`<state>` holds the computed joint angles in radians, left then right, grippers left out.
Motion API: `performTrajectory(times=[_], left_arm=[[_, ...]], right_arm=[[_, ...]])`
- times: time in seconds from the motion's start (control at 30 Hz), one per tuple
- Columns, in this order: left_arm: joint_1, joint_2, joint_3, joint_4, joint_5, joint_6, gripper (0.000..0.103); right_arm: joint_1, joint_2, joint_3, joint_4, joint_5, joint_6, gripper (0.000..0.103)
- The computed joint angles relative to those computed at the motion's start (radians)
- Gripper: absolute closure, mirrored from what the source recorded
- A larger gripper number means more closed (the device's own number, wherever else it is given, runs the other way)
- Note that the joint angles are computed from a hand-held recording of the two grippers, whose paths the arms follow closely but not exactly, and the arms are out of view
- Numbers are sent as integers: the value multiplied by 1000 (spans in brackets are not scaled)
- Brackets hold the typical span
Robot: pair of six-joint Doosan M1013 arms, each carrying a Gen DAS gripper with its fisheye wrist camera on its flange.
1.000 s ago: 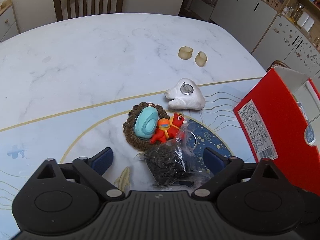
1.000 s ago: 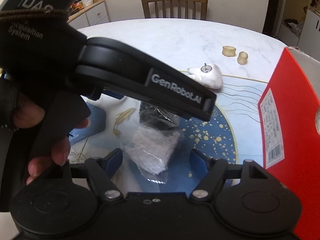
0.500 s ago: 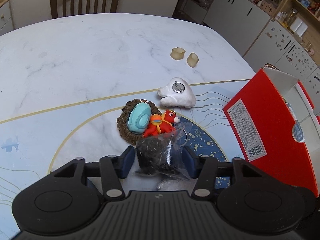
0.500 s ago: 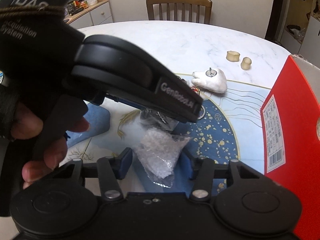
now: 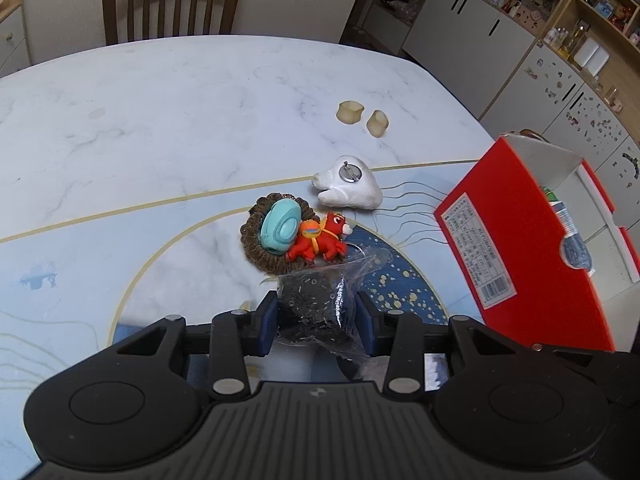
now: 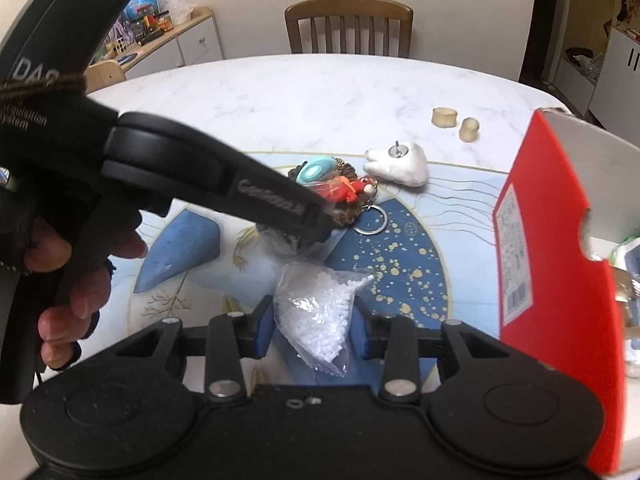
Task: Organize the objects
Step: 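Carry both bags over into the red shoebox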
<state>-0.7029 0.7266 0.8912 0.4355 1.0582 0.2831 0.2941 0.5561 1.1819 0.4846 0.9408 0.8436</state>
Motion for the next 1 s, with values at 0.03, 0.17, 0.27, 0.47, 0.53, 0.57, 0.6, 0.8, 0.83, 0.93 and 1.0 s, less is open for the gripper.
performTrajectory(times=[0.03, 0.17, 0.27, 0.47, 0.53, 0.57, 0.6, 0.8, 0.83, 0.93, 1.0], left_arm=[[-3, -5, 4, 6, -2, -5, 63], [-15, -23, 15, 23, 0, -20, 63], [-26, -33, 13, 34, 8, -22, 63], [-49, -33, -30, 59, 50, -12, 63], [-57, -27, -54, 73, 66, 0, 63], [-62, -23, -66, 80, 73, 6, 63], [-66, -19, -81, 85, 80, 13, 63], [-88, 34, -208, 96, 139, 78, 63], [-91, 44, -232, 95, 148, 88, 63], [-97, 82, -312, 84, 176, 120, 63], [-100, 112, -372, 77, 201, 145, 63]], right_arm=[[-4, -5, 3, 6, 4, -3, 67], [-25, -12, -8, 34, 23, -30, 66], [-27, -36, -24, 43, 46, -18, 66], [-53, -53, -29, 83, 46, -57, 66], [-62, -56, -33, 96, 45, -75, 66], [-67, -57, -36, 101, 48, -84, 66], [-73, -59, -38, 107, 50, -92, 66], [-109, -64, -61, 132, 69, -127, 66], [-116, -64, -62, 135, 70, -132, 66], [-138, -65, -71, 143, 76, -142, 66], [-151, -61, -81, 144, 83, -142, 66]])
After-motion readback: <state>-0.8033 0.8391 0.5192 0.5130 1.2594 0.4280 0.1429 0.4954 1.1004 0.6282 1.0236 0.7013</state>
